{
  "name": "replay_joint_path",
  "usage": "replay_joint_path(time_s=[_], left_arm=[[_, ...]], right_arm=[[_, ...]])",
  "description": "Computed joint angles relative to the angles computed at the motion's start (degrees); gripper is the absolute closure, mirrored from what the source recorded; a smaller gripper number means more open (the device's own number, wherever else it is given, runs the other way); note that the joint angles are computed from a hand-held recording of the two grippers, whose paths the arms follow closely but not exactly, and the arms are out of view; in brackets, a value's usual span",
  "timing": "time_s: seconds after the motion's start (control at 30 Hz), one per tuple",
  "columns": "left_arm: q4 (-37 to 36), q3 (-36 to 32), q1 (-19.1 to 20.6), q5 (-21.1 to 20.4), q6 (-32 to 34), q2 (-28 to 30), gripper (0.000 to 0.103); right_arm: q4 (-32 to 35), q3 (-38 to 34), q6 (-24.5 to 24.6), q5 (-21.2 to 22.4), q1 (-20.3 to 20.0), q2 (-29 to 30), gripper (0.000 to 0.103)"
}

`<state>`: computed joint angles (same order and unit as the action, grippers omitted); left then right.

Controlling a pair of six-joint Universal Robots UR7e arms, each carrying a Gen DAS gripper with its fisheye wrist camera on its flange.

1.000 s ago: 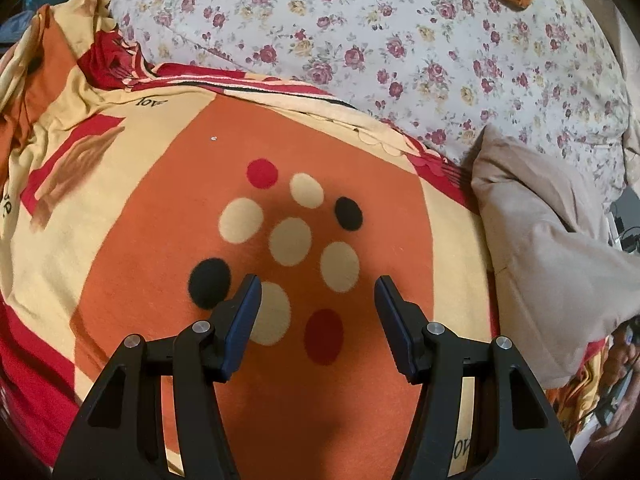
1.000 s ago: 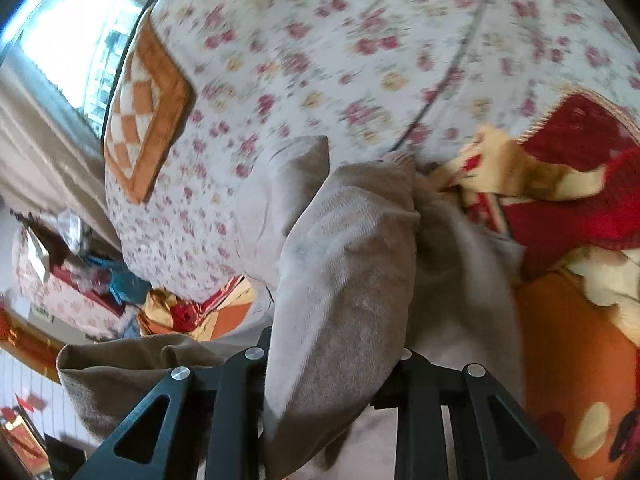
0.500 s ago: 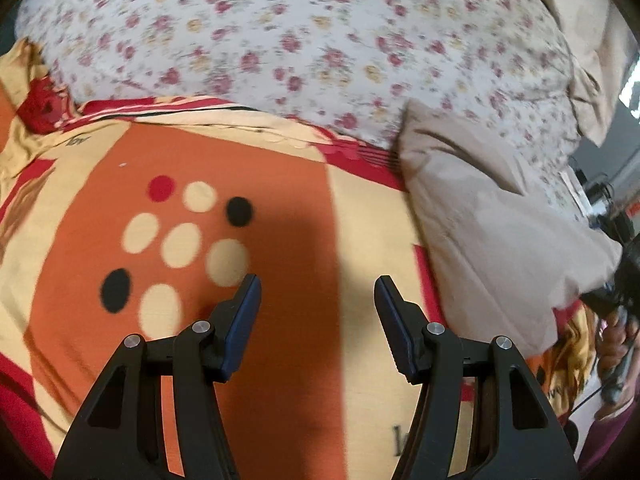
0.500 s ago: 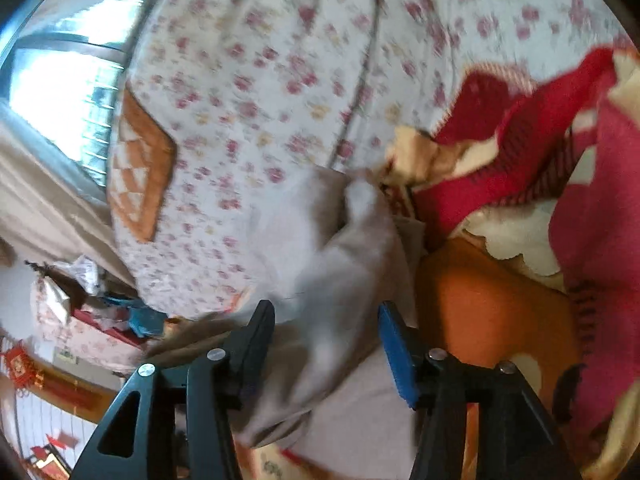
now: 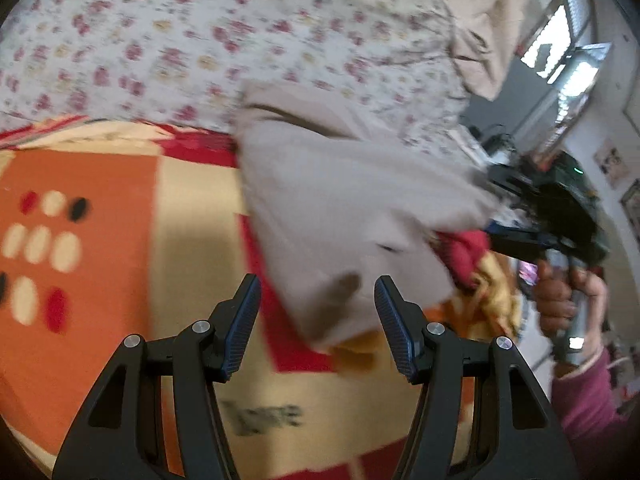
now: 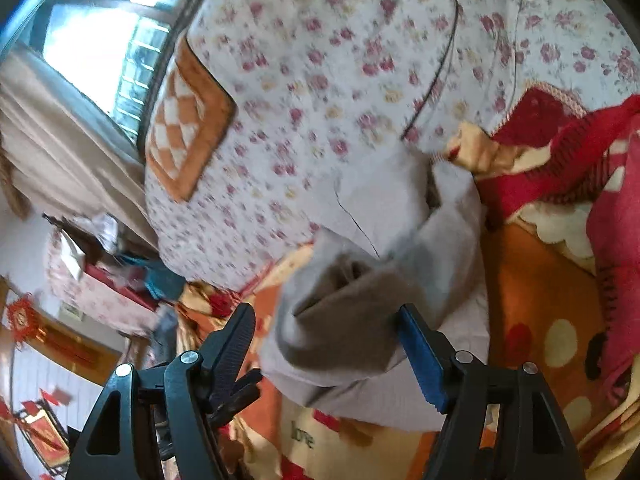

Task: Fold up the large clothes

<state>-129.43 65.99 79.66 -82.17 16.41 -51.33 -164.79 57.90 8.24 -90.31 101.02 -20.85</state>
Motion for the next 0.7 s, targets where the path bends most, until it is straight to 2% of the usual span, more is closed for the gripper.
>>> replay_joint_path(time_s=[0.1, 0.2, 0.27, 0.3, 0.33, 0.43, 0.53, 0.63, 0.7], left_arm=[[-2.3, 2.9, -1.5, 1.2, 0.4, 0.1, 0.044], [-5.4, 2.9, -2.9, 6.6, 0.4, 2.3, 0.044], [-8.4, 2.4, -3.5, 11.8, 1.3, 4.0, 0.044], [-9.0, 1.5, -3.7, 15.2, 1.2, 4.8, 0.044], [-7.7, -0.1, -3.4, 16.4, 0.1, 5.5, 0.045], [-3.5, -3.5, -1.7, 14.3, -0.5, 5.6, 0.045], [-4.5, -2.3, -1.1, 14.7, 1.4, 4.8, 0.045], [-4.0, -2.0, 0.4, 12.3, -0.3, 5.0, 0.045], [-2.8, -2.4, 0.6, 11.6, -1.4, 5.1, 0.045]], right_arm=[[0.6, -1.2, 0.1, -1.4, 0.1, 1.1, 0.032], [3.4, -3.6, -1.8, -3.0, 0.4, 2.5, 0.034], [4.6, -4.9, -2.9, -4.3, 0.7, 3.4, 0.056], [5.2, -5.3, -3.7, -4.8, 0.7, 3.6, 0.073], [5.7, -5.2, -4.6, -5.3, 0.8, 3.5, 0.082], [2.8, -1.4, -7.0, -6.0, 0.8, 1.7, 0.092], [1.7, 3.2, -9.6, -5.8, 0.5, -0.2, 0.095], [4.2, 3.8, -10.6, -10.7, 0.4, 1.2, 0.096], [5.3, 3.2, -8.7, -11.7, -0.7, 2.7, 0.096]])
